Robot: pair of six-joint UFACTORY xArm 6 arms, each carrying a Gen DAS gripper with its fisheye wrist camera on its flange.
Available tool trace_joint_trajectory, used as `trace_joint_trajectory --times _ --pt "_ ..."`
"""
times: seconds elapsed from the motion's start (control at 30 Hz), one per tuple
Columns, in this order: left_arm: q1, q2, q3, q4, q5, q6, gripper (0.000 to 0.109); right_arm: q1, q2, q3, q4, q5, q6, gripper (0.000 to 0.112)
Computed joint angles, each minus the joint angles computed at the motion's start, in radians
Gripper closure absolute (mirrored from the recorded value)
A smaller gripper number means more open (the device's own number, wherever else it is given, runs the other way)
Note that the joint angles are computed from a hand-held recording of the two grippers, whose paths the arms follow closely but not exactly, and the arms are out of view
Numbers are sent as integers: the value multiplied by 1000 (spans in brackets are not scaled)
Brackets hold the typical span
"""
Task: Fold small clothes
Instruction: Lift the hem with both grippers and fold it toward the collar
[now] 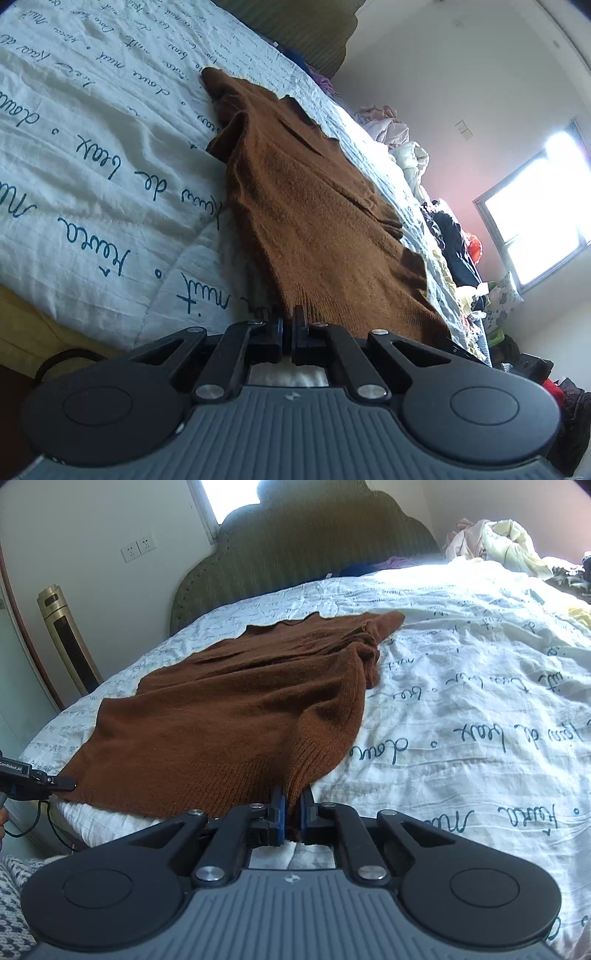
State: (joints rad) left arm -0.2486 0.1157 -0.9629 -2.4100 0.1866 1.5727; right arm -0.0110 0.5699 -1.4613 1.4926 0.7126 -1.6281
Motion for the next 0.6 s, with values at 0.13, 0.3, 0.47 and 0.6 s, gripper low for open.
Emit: trace_joint_trajectory --times 0.13,0.3,0.47,0.6 --pt "3 -94 43 11 15 -26 105 -26 -38 0 -30 53 42 106" --pt "-44 -172 68 133 -18 -134 105 -67 -124 52 -63 127 80 106" --pt "-65 -171 61 187 -17 -193 105 -82 -118 23 -84 151 125 106" --pt "13 -108 -22 135 24 -138 105 -71 28 -188 -111 203 239 106"
